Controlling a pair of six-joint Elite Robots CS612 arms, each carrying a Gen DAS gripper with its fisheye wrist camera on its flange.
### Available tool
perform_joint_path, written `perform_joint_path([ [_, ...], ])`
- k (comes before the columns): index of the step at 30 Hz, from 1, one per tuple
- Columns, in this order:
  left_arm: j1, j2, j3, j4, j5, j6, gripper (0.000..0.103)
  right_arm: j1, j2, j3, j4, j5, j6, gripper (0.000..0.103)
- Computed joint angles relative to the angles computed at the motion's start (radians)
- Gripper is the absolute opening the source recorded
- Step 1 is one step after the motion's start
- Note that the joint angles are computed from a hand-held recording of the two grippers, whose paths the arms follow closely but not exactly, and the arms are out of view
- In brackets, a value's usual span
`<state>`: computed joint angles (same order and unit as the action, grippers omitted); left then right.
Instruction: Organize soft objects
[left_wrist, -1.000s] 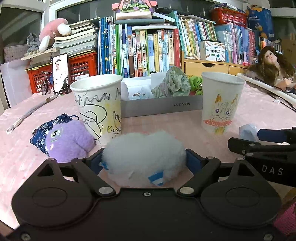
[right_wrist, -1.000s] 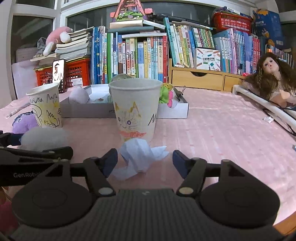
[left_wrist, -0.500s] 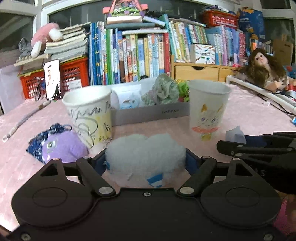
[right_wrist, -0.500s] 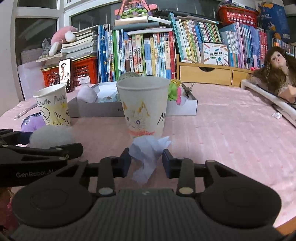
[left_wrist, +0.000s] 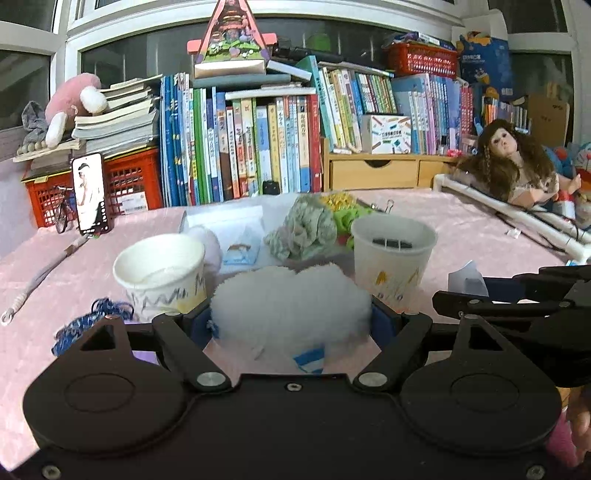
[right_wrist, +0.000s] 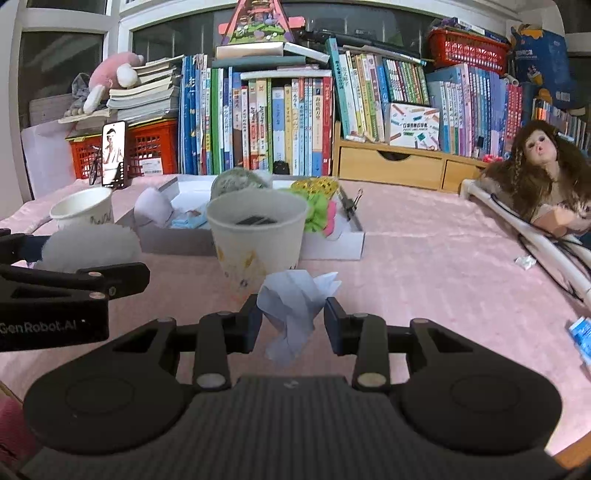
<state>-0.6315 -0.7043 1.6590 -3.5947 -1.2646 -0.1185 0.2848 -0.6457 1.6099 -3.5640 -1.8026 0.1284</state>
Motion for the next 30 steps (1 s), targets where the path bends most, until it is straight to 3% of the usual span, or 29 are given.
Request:
perform_joint_path([
  [20, 0.027, -0.02, -0.072, 0.034, -0.036, 0.016, 0.08, -0.021, -0.019, -0.02, 0.0, -0.009, -0.024, 0.043],
  [30, 0.063, -0.033, -0.151, 0.146, -0.081, 0.0, 0.08, -0.04, -0.024, -0.064, 0.024, 0.022, -0.071, 0.043],
])
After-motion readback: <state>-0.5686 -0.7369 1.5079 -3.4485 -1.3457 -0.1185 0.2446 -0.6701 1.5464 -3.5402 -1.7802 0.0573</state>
